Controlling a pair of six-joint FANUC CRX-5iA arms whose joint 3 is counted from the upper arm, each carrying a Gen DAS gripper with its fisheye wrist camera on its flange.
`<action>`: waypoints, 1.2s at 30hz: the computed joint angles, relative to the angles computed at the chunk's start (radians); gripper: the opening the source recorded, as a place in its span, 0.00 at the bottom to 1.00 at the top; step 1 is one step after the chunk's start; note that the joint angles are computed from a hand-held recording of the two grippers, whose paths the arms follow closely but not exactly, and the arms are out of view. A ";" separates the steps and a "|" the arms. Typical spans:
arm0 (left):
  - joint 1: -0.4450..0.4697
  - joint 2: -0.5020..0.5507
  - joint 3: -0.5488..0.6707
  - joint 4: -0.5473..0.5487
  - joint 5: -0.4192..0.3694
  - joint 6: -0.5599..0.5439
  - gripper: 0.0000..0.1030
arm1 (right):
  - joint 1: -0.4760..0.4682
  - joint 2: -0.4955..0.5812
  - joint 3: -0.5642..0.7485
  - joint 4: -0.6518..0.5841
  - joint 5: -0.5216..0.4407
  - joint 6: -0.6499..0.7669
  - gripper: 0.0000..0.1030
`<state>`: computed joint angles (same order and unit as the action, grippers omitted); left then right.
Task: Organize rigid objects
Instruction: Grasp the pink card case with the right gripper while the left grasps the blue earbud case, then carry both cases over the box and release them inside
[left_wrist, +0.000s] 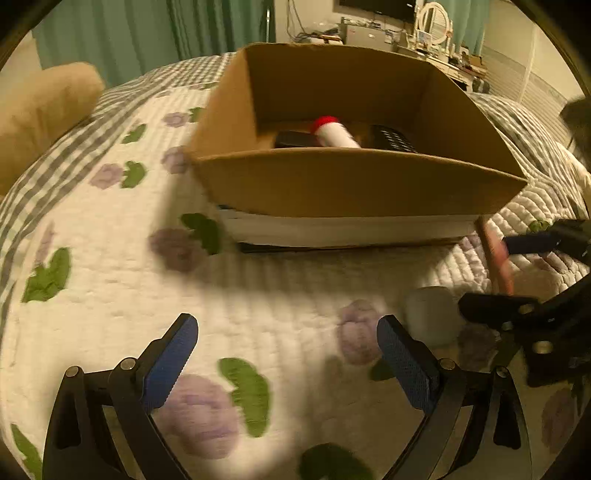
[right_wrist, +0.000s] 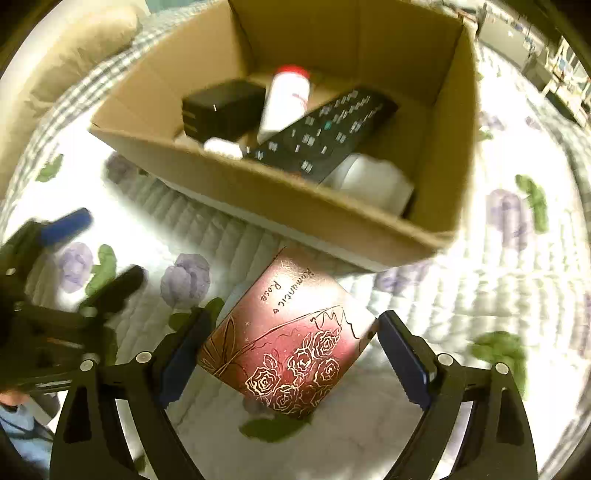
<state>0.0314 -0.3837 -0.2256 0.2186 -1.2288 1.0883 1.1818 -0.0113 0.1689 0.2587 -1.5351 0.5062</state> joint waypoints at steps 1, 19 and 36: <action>-0.016 0.003 0.002 -0.005 0.003 0.009 0.96 | 0.010 -0.002 0.002 0.019 -0.015 -0.001 0.89; -0.227 0.096 -0.005 0.023 0.018 0.103 0.69 | -0.005 -0.047 -0.038 0.060 -0.107 0.067 0.88; -0.111 -0.016 -0.012 0.108 -0.030 0.031 0.50 | 0.037 -0.035 0.006 0.106 -0.126 0.054 0.88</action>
